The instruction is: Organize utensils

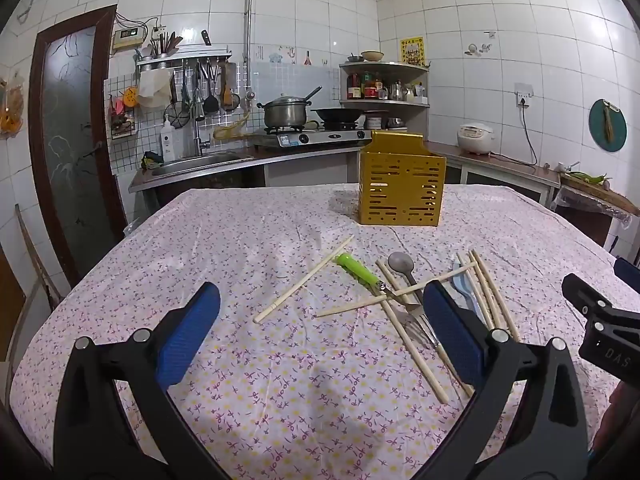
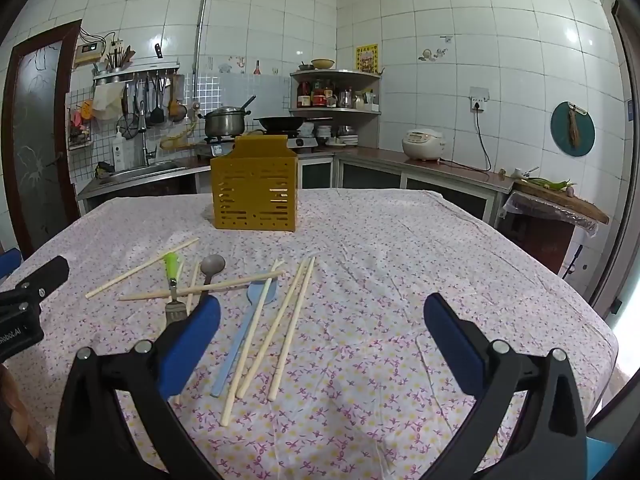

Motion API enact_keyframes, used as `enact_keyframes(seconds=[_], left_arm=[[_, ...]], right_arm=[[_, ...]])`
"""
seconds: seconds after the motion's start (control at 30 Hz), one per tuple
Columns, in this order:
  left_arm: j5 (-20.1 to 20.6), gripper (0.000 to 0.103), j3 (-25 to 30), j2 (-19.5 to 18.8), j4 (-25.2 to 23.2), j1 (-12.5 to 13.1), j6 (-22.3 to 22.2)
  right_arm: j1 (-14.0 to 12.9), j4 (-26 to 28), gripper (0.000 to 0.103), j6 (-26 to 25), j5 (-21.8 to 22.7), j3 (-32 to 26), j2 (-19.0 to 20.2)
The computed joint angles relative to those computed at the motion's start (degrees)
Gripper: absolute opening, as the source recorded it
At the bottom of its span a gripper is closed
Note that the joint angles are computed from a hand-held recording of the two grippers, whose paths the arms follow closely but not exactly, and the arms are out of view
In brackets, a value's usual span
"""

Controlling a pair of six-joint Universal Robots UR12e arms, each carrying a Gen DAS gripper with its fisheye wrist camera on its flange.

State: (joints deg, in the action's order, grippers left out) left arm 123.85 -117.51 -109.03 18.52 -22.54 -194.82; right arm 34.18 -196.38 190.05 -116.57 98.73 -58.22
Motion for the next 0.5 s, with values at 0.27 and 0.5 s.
enact_keyframes(seconds=[0.27, 0.5], left_arm=[[-0.3, 0.098, -0.8, 0.4, 0.6, 0.2, 0.3], [-0.1, 0.098, -0.5, 0.3, 0.7, 0.0, 0.4]], right_arm=[[0.2, -0.2, 0.099, -0.1, -0.3, 0.0, 0.1], [0.2, -0.2, 0.099, -0.1, -0.4, 0.0, 0.1]])
